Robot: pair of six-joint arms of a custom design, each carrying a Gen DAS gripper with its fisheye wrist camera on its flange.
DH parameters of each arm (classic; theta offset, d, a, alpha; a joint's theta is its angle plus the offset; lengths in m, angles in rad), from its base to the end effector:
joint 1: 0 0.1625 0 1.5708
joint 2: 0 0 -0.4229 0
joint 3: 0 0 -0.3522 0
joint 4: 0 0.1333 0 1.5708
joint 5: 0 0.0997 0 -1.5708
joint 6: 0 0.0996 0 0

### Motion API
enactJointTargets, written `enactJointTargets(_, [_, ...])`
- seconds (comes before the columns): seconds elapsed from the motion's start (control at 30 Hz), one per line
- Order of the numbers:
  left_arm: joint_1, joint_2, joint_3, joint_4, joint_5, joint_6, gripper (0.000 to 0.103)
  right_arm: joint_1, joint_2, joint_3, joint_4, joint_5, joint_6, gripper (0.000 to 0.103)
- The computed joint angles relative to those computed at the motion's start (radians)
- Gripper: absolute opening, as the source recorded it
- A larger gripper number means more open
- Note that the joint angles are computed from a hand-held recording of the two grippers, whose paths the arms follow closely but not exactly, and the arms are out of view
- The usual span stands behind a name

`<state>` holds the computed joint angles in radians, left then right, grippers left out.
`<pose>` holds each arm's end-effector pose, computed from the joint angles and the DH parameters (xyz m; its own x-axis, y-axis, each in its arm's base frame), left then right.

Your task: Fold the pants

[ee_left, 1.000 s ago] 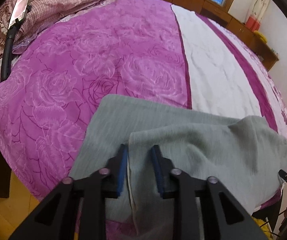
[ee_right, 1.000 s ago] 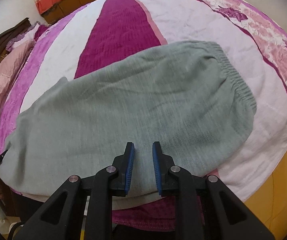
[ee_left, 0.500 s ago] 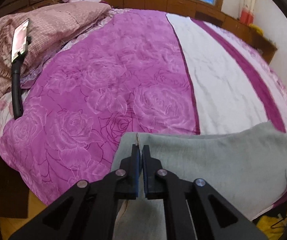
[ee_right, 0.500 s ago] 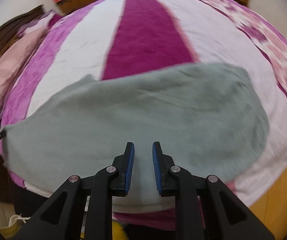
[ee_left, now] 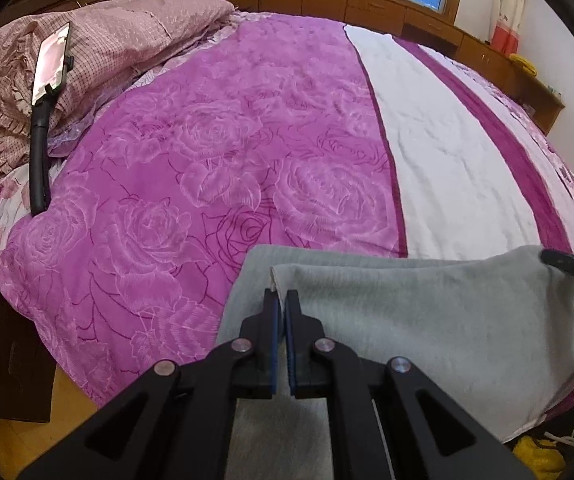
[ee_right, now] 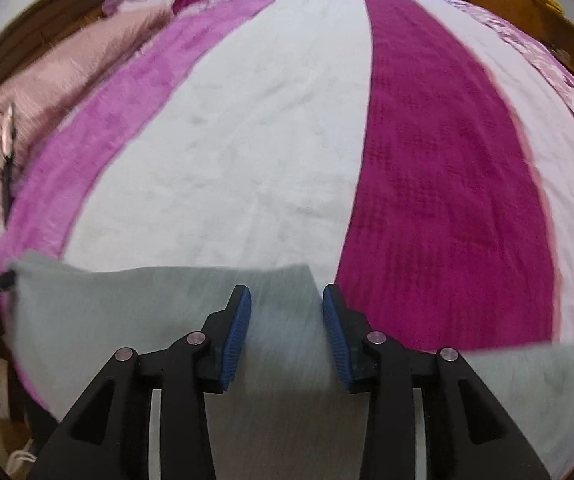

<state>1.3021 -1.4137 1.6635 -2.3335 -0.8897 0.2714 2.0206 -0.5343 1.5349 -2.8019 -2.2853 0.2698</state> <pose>0.0477 -0.5652 0.4746 -0.7386 0.1369 -0.6601 0.4456 0.8339 -0.3257 0.3519 -0.5723 0.0309 -0.8312 0.0471 0.5539 -0.2093 0.8966 -0.3902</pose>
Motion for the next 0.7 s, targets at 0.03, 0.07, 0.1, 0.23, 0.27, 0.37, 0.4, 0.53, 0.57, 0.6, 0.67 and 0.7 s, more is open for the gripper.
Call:
enactJointTargets(0.03, [-0.003,-0.003,0.000,-0.001,-0.001,0.001,0.003,-0.005,0.005,-0.008,0.017,0.013,0.012,0.031])
enactJointTargets(0.07, [-0.007,-0.010,0.006,-0.013,-0.006,0.006,0.003,-0.004,0.007,-0.008,0.016,0.020,0.029,0.028])
enactJointTargets(0.1, [-0.011,-0.018,0.012,-0.024,-0.012,0.012,0.003,0.000,0.002,0.008,-0.013,0.024,0.014,0.024])
enactJointTargets(0.23, [-0.027,-0.015,0.006,-0.057,-0.011,0.035,0.003,0.034,0.007,0.062,-0.182,-0.054,-0.099,0.000])
enactJointTargets(0.27, [-0.024,-0.001,-0.009,-0.044,-0.005,0.031,0.003,0.035,0.003,0.080,-0.240,-0.066,-0.089,0.000])
enactJointTargets(0.37, [0.004,0.053,-0.054,-0.012,0.002,0.018,0.003,0.022,0.008,0.079,-0.252,-0.072,-0.071,0.000])
enactJointTargets(0.4, [0.016,0.074,-0.068,-0.001,0.005,0.016,0.003,0.017,0.019,0.066,-0.231,-0.080,-0.065,0.000])
enactJointTargets(0.53, [0.050,0.111,-0.091,0.015,-0.007,0.040,0.007,0.017,0.063,0.040,-0.220,-0.130,-0.091,0.000])
enactJointTargets(0.57, [0.051,0.108,-0.095,0.008,-0.009,0.044,0.009,0.021,0.069,0.038,-0.230,-0.145,-0.104,0.000])
enactJointTargets(0.6, [0.049,0.105,-0.096,0.008,-0.004,0.040,0.012,0.024,0.070,0.037,-0.229,-0.155,-0.106,0.000])
enactJointTargets(0.67, [0.034,0.094,-0.096,0.003,0.056,0.019,0.012,0.029,0.063,0.041,-0.218,-0.157,-0.091,0.000])
enactJointTargets(0.7, [0.025,0.085,-0.090,0.001,0.082,0.017,0.013,0.033,0.057,0.040,-0.204,-0.157,-0.073,0.000])
